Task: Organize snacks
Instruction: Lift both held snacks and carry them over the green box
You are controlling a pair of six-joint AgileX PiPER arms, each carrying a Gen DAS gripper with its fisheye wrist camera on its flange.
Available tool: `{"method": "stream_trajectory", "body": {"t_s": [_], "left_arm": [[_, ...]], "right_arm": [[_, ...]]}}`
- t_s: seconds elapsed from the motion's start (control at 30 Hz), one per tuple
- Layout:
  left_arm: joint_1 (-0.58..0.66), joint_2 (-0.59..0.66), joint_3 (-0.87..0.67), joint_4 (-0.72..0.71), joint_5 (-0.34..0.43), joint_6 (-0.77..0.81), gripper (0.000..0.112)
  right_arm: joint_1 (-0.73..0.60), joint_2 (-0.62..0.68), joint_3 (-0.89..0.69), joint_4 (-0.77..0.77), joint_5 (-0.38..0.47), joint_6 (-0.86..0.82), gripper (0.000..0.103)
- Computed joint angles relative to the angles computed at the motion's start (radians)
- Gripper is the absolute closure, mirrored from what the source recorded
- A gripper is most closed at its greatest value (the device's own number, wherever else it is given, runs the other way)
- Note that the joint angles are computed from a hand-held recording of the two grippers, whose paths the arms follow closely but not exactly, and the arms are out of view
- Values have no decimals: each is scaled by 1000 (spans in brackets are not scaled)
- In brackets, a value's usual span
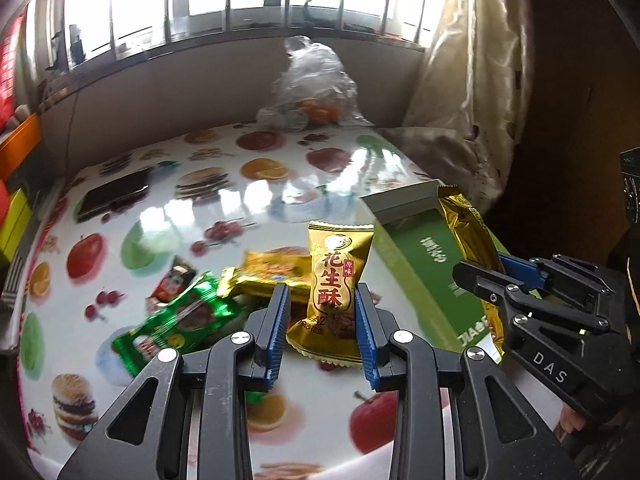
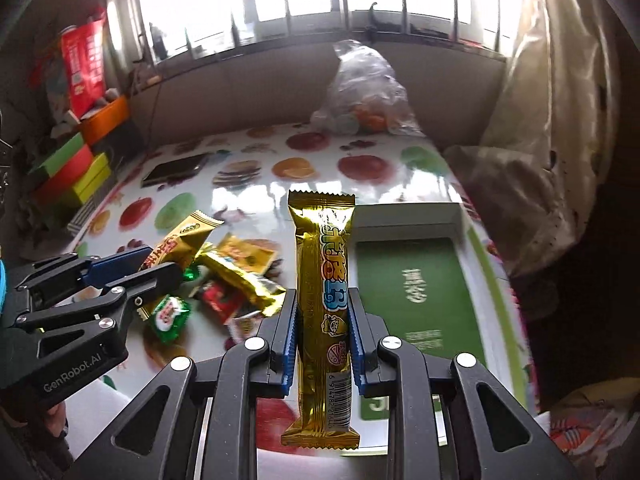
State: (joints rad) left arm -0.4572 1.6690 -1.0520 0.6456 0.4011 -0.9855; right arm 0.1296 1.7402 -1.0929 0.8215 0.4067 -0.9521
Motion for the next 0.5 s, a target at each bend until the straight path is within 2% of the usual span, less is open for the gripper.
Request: {"method": "stream_trajectory", "body": {"t_s": [0.3, 0.5], "left_arm": [[-40, 148, -169, -187, -1, 184, 79], [-52, 267, -296, -412, -1, 383, 79]], "right_arm": [[-92, 46, -33, -88, -6, 69, 82], [-142, 99, -60, -137, -15, 109, 81]]}}
